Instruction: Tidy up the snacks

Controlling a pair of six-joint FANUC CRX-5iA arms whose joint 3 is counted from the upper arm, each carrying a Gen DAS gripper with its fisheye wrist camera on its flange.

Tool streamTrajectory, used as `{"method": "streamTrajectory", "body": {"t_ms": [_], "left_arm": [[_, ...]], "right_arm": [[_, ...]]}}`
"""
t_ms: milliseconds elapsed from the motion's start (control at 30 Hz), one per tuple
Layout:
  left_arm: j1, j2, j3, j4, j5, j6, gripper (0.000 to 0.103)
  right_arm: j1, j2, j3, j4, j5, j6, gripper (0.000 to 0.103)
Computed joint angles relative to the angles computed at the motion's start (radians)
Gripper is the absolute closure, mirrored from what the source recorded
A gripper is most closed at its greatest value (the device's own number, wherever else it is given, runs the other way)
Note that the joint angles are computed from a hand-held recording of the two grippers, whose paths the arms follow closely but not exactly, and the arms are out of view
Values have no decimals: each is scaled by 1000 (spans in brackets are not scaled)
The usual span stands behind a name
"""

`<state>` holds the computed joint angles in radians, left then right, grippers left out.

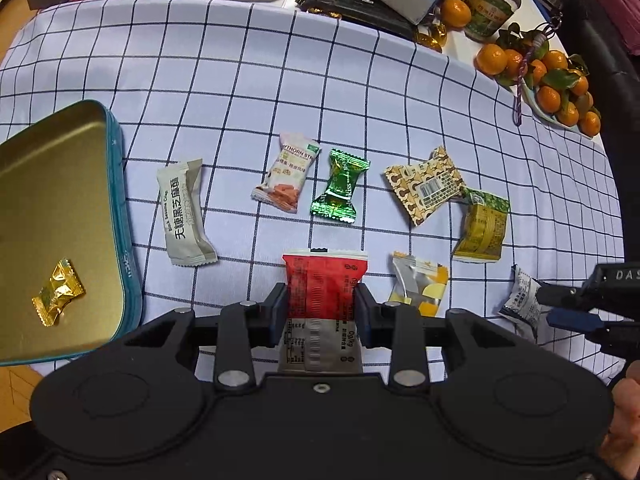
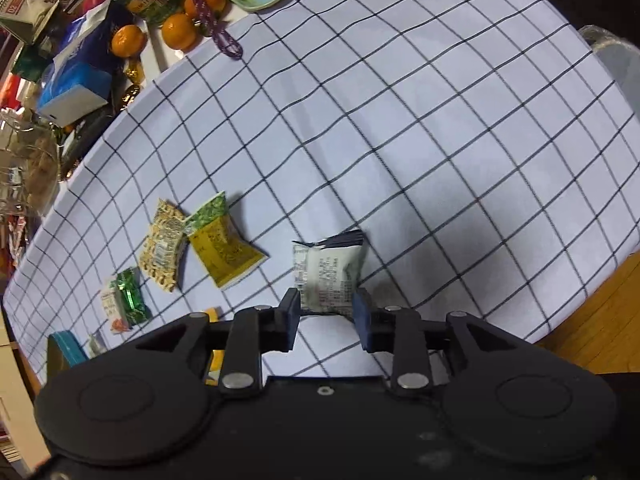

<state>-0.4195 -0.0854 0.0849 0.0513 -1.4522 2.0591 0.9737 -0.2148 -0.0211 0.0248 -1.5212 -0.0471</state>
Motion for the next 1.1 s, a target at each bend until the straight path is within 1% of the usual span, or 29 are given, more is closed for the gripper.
{"method": "streamTrajectory", "body": {"t_ms": [100, 233, 333, 367, 500, 600, 733, 900, 1100], "left_arm": [[-11, 3, 5, -17, 0, -8, 60], [-21, 5, 6, -31, 4, -26, 60], [-22, 5, 4, -34, 9, -33, 60], [-21, 5, 2, -34, 10, -34, 60], [-19, 11, -1, -32, 9, -37, 60], [-15, 12, -4, -28, 8, -40, 60], [-15, 14, -3, -27, 6, -39, 60], [-14, 10, -3, -31, 0, -43, 60], [-3, -6, -1, -34, -8, -30, 60]], "right_arm": [[13, 29, 14, 26, -8, 4, 65], [33, 80, 30, 67, -59, 25, 65], [27, 93, 26, 57, -61, 63, 64], [24, 98, 26, 53, -66, 65, 62], [5, 105, 20, 31, -57, 44, 61], [-23, 115, 26, -13, -56, 52, 60], [-39, 124, 31, -36, -61, 53, 60], [-33, 157, 56, -24, -87, 60, 64], [-16, 194, 102, -24, -122, 89, 64]]}}
